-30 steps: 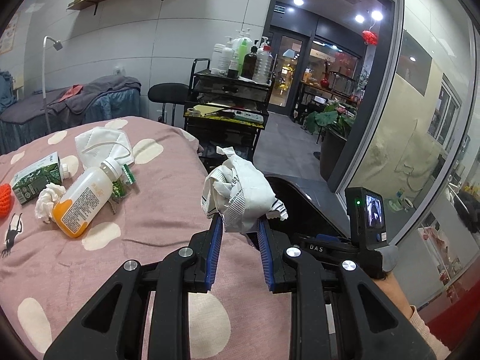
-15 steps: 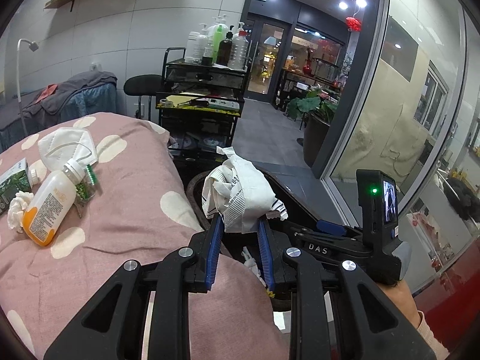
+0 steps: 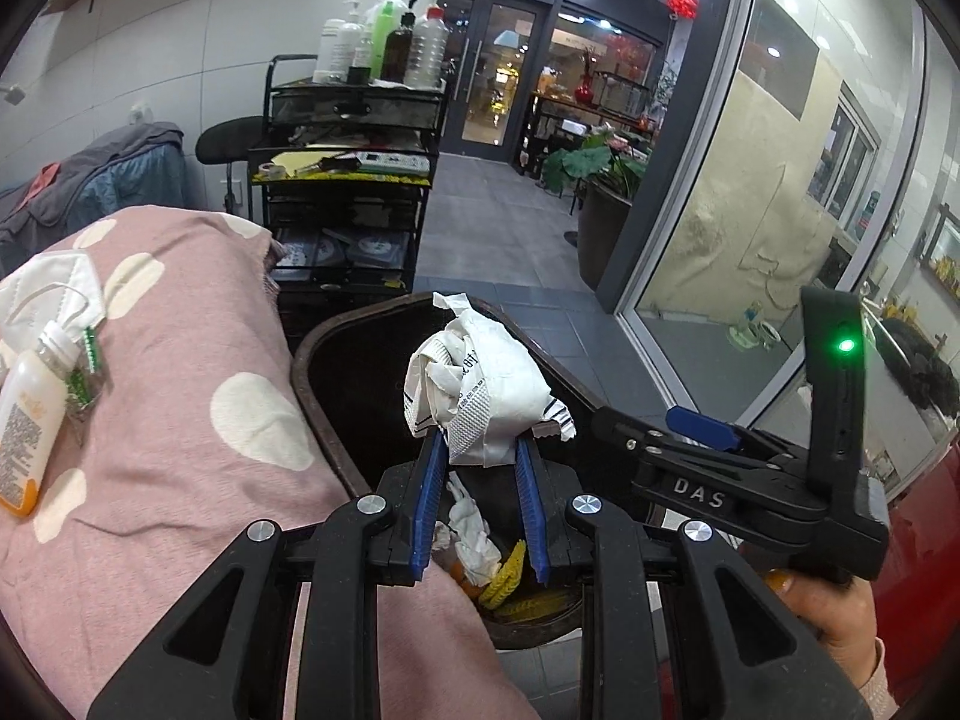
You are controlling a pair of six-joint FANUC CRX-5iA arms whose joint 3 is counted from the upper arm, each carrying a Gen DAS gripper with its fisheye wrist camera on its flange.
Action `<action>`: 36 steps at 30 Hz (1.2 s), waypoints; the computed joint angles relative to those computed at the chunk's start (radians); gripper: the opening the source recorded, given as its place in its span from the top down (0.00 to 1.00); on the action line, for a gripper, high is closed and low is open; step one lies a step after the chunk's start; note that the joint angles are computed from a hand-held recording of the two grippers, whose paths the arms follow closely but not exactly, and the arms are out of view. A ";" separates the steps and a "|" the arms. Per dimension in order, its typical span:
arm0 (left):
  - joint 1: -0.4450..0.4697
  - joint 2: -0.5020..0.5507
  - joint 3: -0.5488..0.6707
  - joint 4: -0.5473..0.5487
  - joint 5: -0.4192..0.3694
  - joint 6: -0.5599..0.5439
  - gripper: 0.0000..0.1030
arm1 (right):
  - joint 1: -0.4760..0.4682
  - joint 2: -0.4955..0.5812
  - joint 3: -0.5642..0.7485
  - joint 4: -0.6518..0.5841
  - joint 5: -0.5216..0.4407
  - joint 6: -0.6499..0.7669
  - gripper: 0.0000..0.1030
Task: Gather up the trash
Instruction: 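Move the crumpled white wrapper over the bin and open the left tool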
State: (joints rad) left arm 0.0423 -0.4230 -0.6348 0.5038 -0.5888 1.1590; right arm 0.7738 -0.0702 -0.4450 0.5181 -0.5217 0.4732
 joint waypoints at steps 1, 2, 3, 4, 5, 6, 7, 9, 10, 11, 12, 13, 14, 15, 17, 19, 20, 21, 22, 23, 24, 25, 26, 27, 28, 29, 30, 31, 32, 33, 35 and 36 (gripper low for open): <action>-0.007 0.013 0.008 -0.010 -0.001 0.005 0.77 | -0.003 -0.002 -0.003 0.003 -0.001 -0.008 0.25; -0.013 0.023 0.015 -0.016 -0.002 0.009 0.77 | -0.007 -0.005 -0.006 0.003 -0.002 -0.013 0.25; -0.020 0.037 0.023 -0.022 -0.005 0.012 0.77 | -0.012 -0.010 -0.012 0.005 0.000 -0.017 0.25; -0.026 0.052 0.031 -0.026 -0.010 0.012 0.77 | -0.016 -0.010 -0.014 0.008 -0.002 -0.021 0.25; -0.033 0.065 0.040 -0.035 -0.015 0.017 0.77 | -0.019 -0.012 -0.016 0.012 -0.004 -0.026 0.25; -0.038 0.076 0.046 -0.042 -0.017 0.021 0.77 | -0.023 -0.014 -0.020 0.016 -0.006 -0.034 0.25; -0.045 0.090 0.056 -0.056 -0.020 0.030 0.77 | -0.027 -0.015 -0.023 0.016 -0.006 -0.038 0.25; -0.054 0.114 0.078 -0.083 -0.028 0.050 0.77 | -0.034 -0.019 -0.029 0.014 -0.007 -0.044 0.25; -0.058 0.127 0.089 -0.090 -0.033 0.057 0.77 | -0.037 -0.019 -0.030 0.013 -0.010 -0.046 0.25; -0.062 0.141 0.099 -0.098 -0.038 0.063 0.77 | -0.040 -0.019 -0.031 0.011 -0.012 -0.048 0.25; -0.066 0.151 0.108 -0.107 -0.041 0.069 0.77 | -0.043 -0.019 -0.032 0.006 -0.013 -0.046 0.25; -0.071 0.161 0.118 -0.120 -0.043 0.077 0.77 | -0.047 -0.019 -0.031 0.001 -0.015 -0.043 0.25; -0.075 0.170 0.128 -0.133 -0.047 0.083 0.77 | -0.050 -0.018 -0.030 -0.005 -0.018 -0.039 0.25; -0.079 0.180 0.137 -0.144 -0.051 0.088 0.77 | -0.053 -0.017 -0.029 -0.011 -0.021 -0.036 0.25; -0.088 0.200 0.157 -0.166 -0.065 0.097 0.77 | -0.058 -0.017 -0.031 -0.018 -0.024 -0.034 0.25; -0.095 0.221 0.178 -0.184 -0.077 0.105 0.77 | -0.061 -0.016 -0.030 -0.025 -0.026 -0.030 0.25; -0.098 0.232 0.187 -0.192 -0.084 0.108 0.77 | -0.063 -0.015 -0.030 -0.027 -0.026 -0.030 0.25; -0.101 0.240 0.191 -0.197 -0.085 0.111 0.77 | -0.064 -0.015 -0.032 -0.026 -0.025 -0.032 0.25; -0.104 0.248 0.199 -0.209 -0.089 0.120 0.77 | -0.064 -0.017 -0.034 -0.026 -0.026 -0.033 0.25; -0.108 0.257 0.207 -0.218 -0.092 0.127 0.77 | -0.064 -0.017 -0.036 -0.025 -0.027 -0.035 0.25; -0.110 0.266 0.215 -0.223 -0.097 0.131 0.77 | -0.066 -0.017 -0.036 -0.025 -0.027 -0.036 0.25; -0.111 0.275 0.221 -0.226 -0.103 0.130 0.76 | -0.066 -0.018 -0.037 -0.025 -0.027 -0.037 0.25; -0.112 0.282 0.228 -0.230 -0.109 0.128 0.76 | -0.067 -0.019 -0.039 -0.022 -0.028 -0.040 0.25; -0.115 0.288 0.234 -0.240 -0.114 0.132 0.76 | -0.069 -0.020 -0.040 -0.022 -0.028 -0.041 0.25; -0.118 0.295 0.242 -0.254 -0.118 0.139 0.75 | -0.071 -0.021 -0.040 -0.024 -0.028 -0.040 0.25; -0.118 0.301 0.249 -0.264 -0.120 0.144 0.74 | -0.073 -0.022 -0.043 -0.023 -0.026 -0.042 0.25; -0.117 0.306 0.254 -0.268 -0.123 0.148 0.72 | -0.074 -0.024 -0.045 -0.020 -0.026 -0.046 0.25; -0.115 0.310 0.257 -0.270 -0.126 0.153 0.70 | -0.074 -0.026 -0.047 -0.019 -0.027 -0.048 0.25; -0.113 0.314 0.260 -0.269 -0.127 0.158 0.60 | -0.072 -0.032 -0.053 -0.019 -0.028 -0.051 0.25; -0.112 0.315 0.260 -0.268 -0.129 0.165 0.44 | -0.072 -0.032 -0.053 -0.019 -0.028 -0.053 0.25; -0.105 0.312 0.251 -0.248 -0.120 0.161 0.31 | -0.073 -0.033 -0.053 -0.022 -0.029 -0.052 0.25; -0.105 0.310 0.249 -0.248 -0.116 0.160 0.28 | -0.073 -0.032 -0.051 -0.025 -0.029 -0.049 0.25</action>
State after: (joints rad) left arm -0.0630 -0.1130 -0.3855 0.2559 -0.7049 1.3194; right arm 0.7006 -0.1023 -0.4960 0.4932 -0.5506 0.4238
